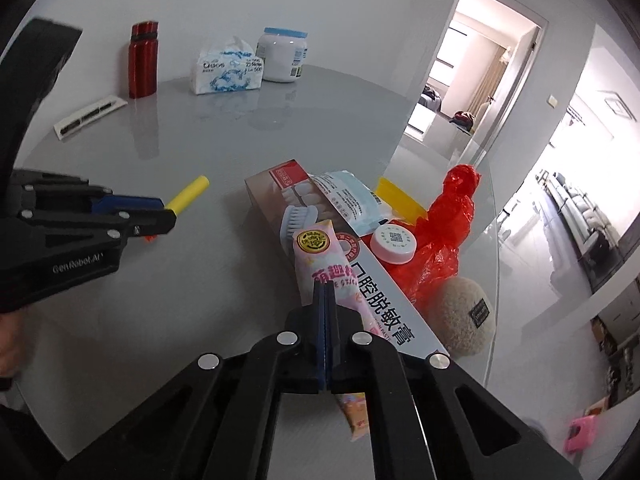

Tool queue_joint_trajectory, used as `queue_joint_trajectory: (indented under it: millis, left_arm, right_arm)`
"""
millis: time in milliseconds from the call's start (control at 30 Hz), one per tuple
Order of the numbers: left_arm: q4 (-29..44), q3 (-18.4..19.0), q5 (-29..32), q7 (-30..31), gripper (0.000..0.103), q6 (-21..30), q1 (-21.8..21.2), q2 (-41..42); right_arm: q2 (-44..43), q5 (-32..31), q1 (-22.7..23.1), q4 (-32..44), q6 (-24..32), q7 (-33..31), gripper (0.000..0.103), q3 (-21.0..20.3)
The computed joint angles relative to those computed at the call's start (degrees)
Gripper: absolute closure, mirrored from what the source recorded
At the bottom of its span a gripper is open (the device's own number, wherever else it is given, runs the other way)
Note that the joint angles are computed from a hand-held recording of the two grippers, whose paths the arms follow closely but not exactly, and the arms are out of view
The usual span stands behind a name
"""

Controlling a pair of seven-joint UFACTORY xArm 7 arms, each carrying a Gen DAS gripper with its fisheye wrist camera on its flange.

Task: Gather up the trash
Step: 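Grasp the pink snack bag with the right tool while the left tool holds the dart, then carry the dart and snack bag over the grey basket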

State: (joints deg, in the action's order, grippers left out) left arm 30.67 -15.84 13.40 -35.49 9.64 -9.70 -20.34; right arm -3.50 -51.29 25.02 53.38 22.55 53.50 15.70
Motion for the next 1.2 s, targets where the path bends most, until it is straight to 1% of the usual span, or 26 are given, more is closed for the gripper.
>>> queue_joint_trajectory:
  millis: [100, 200, 233, 267, 333, 400, 467, 533, 600, 667, 767, 867, 967, 1067, 1133, 1200]
  left_arm:
    - [-0.04, -0.29, -0.01, 0.06, 0.089, -0.03, -0.49, -0.33]
    - [0.07, -0.52, -0.04, 0.1, 0.089, 0.29, -0.83, -0.53]
    - [0.03, -0.68, 0.07, -0.08, 0.089, 0.39, -0.74, -0.74]
    - [-0.03, -0.7, 0.11, -0.14, 0.089, 0.42, -0.73, -0.93]
    - [-0.15, -0.98, 0.44, -0.5, 0.089, 0.53, -0.33, -1.45]
    - [-0.22, -1.07, 0.66, -0.74, 0.089, 0.57, -0.01, -1.8]
    - [-0.42, -1.45, 1.0, -1.28, 0.089, 0.74, 0.52, -2.23]
    - [-0.54, -1.43, 1.08, -1.44, 0.089, 1.08, 0.62, -2.36]
    - [-0.68, -1.23, 1.05, -1.43, 0.089, 1.49, 0.52, -2.5]
    - [-0.92, -1.12, 1.11, -1.5, 0.089, 1.83, 0.56, -2.84]
    - [-1.24, -1.08, 1.17, -1.74, 0.089, 2.11, 0.68, -3.39]
    - [-1.48, -1.1, 1.25, -1.97, 0.089, 2.16, 0.92, -3.87]
    - [-1.5, -1.25, 1.29, -2.21, 0.089, 2.34, 1.11, -4.08]
    - [-1.44, -1.19, 1.28, -2.24, 0.089, 2.42, 1.07, -3.98]
    - [-1.46, -1.16, 1.31, -2.18, 0.089, 2.41, 1.01, -4.01]
    - [-1.47, -1.19, 1.33, -2.2, 0.089, 2.47, 0.97, -4.12]
  right_arm:
    - [-1.64, -0.92, -0.93, -1.99, -3.78, 5.69, 0.103, -0.25]
    - [-2.78, -0.38, -2.16, -3.63, -6.99, 8.87, 0.103, 0.12]
    - [-3.16, 0.89, -2.43, -4.43, -8.51, 8.71, 0.103, 0.05]
    - [-3.43, 4.13, -2.24, -5.39, -10.11, 6.7, 0.103, -0.27]
    - [-3.87, 8.29, -2.18, -6.57, -10.66, 3.48, 0.103, 0.17]
    - [-4.1, 10.31, -2.4, -7.44, -10.33, 1.68, 0.101, 1.07]
    - [-4.13, 12.74, -2.49, -8.42, -11.22, 0.07, 0.089, 1.34]
    - [-4.25, 14.89, -2.66, -9.47, -13.1, -1.53, 0.061, 1.46]
    - [-4.28, 14.17, -3.77, -9.71, -14.29, -1.51, 0.05, 2.45]
    - [-3.6, 16.29, -3.23, -9.09, -13.71, -4.88, 0.05, 2.31]
    - [-2.02, 22.22, -1.08, -7.77, -11.7, -12.99, 0.05, 1.16]
    - [-0.51, 23.31, -0.05, -6.27, -8.65, -16.95, 0.05, 1.13]
    - [0.12, 22.5, 0.52, -5.72, -7.01, -17.65, 0.05, 0.83]
    - [0.74, 19.76, 0.73, -5.09, -5.4, -15.79, 0.05, 0.61]
    - [1.19, 20.55, 1.14, -5.08, -5.28, -16.49, 0.05, 0.19]
    - [1.81, 19.36, 1.39, -4.73, -4.82, -15.6, 0.052, -0.01]
